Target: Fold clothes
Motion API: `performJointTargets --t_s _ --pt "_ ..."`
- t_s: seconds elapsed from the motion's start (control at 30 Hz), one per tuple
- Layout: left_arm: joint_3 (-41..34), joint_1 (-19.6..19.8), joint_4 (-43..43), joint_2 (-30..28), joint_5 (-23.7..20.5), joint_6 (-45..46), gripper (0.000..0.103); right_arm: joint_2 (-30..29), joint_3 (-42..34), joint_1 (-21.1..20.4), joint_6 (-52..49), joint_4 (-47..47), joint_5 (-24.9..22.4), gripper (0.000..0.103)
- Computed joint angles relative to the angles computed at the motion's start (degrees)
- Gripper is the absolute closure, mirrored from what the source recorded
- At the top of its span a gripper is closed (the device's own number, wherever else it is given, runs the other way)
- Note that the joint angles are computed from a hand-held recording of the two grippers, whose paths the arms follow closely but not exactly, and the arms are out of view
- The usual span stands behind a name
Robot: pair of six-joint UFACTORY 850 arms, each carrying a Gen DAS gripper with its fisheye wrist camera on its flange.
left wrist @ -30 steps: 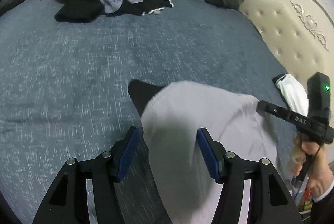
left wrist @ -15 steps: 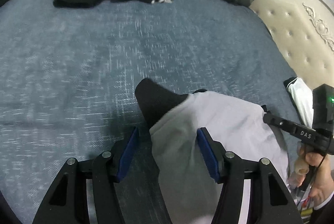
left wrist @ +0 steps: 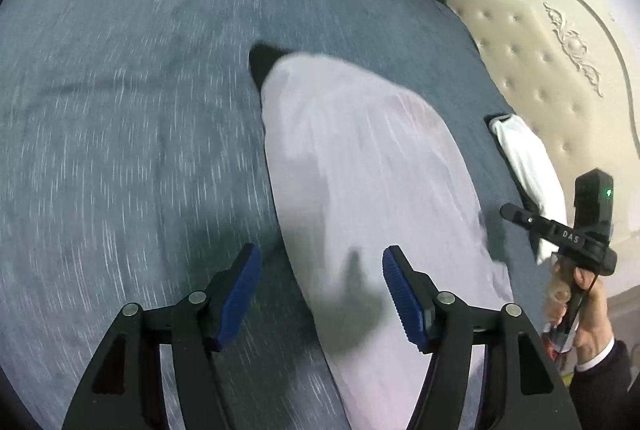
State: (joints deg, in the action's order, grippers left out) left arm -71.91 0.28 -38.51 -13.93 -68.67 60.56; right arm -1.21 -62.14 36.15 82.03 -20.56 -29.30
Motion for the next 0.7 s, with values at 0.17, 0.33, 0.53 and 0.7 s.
performJointTargets --t_s 0.17,0.33,0.53,0.7 --pt "5.15 1.28 2.29 4.23 -1.32 1.34 0.031 3.86 3.94 3.93 5.37 -1.68 -1.65 0.066" --pt "8.56 1.73 3.9 6.72 -1.81 2.15 0.03 4.88 5.39 6.97 6.84 -2.17 -2.06 0.066" --pt "11.5 2.53 5.99 8.48 -1.55 3.06 0.03 5.09 6.52 9.51 8.39 -2.6 -2.15 0.078" --pt "13.46 2.87 7.11 9.98 -1.39 4.48 0.03 7.55 9.7 10.4 15.76 -5.78 0.61 0.098"
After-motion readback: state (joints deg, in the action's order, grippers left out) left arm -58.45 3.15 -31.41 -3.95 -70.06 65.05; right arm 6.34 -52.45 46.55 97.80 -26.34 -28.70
